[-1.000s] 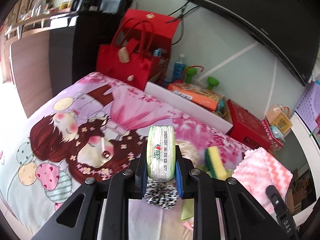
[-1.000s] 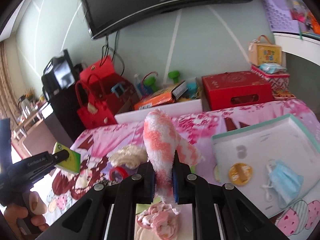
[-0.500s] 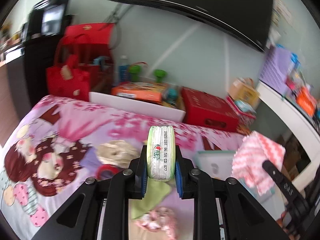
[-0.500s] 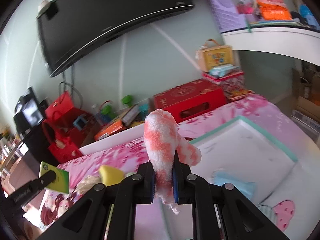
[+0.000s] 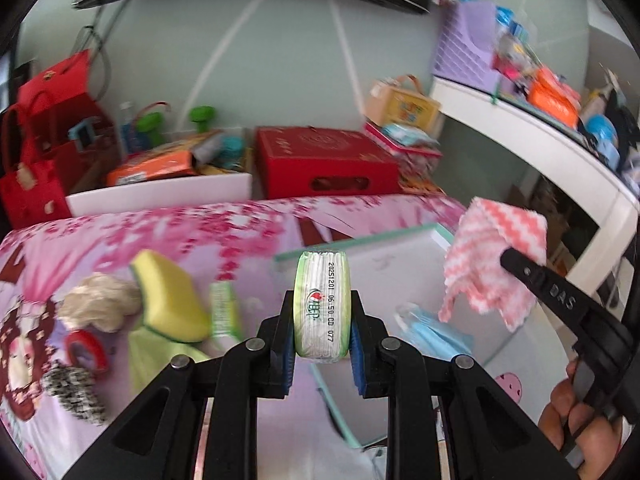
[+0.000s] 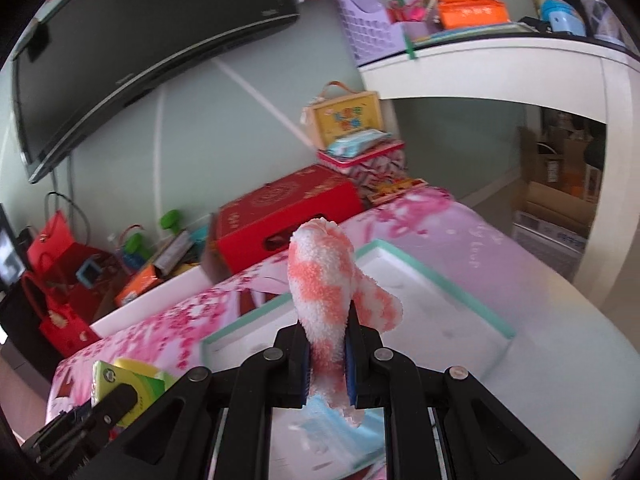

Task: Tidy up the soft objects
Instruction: 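Carry towel and tissue pack to the tray and open both grippers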

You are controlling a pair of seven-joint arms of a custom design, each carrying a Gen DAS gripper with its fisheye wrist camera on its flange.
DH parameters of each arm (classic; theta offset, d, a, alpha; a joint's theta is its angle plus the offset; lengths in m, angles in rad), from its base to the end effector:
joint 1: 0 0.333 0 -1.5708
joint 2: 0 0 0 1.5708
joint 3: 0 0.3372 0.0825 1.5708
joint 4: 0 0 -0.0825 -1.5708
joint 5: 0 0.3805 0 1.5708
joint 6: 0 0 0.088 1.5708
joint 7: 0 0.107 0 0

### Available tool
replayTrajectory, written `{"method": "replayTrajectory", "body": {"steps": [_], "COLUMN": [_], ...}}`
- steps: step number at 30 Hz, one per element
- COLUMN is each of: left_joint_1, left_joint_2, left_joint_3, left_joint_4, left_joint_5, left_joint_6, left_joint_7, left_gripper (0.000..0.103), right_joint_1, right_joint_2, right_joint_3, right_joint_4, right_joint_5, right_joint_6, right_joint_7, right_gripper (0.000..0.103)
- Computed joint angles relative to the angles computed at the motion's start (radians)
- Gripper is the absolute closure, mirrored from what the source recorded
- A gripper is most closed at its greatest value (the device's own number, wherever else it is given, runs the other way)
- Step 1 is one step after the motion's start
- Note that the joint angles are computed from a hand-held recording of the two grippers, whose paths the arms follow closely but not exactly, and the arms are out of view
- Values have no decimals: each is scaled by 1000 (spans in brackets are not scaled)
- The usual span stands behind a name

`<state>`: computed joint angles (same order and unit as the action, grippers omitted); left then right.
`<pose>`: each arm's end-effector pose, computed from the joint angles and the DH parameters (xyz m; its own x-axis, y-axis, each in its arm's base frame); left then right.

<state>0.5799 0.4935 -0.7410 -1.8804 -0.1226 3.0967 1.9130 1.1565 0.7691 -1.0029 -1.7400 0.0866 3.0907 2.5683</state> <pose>0.6862 -0.0263 0.4233 -0.2447 -0.9560 0.1618 -0.6508 0.0382 -0.7583 0.6702 0.2683 0.4140 -0.3023 -0.9129 -0.2744 -0.4454 0.3898 -0.8060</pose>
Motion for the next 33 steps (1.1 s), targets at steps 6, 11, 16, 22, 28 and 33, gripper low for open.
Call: {"method": "replayTrajectory", "body": {"steps": [6,11,16,22,28,33], "left_joint_1": [-91,-156,-217,-266,-268,-292], "left_joint_2": [53,77,98,92,85,69], "left_joint_3": [49,96,148,204,210,243], "left_joint_4": [54,90,130,140,143,138], "left_joint_5": [38,31,1,-32,-77,-93], "left_joint_6": [-42,-85,-135,-162,-171,-164], "left_joint_7": [14,34,49,63,91,87], "left_gripper": [80,80,80,79,49,42], "right_joint_1": [-40,-64,-113,-161,-201,-239], "right_joint_2": [1,4,-7,-28,-47,-68], "right_joint_3": [20,27,77,138,194,247], "right_joint_4": [11,20,42,76,110,122], "right_joint_5": [-48,-106,-161,-239,-316,-374], "right_joint_6": [-74,-99,-118,-168,-241,-259], "right_joint_7": [44,95,124,135,146,159], "right_gripper": [89,89,86,83,52,41]}}
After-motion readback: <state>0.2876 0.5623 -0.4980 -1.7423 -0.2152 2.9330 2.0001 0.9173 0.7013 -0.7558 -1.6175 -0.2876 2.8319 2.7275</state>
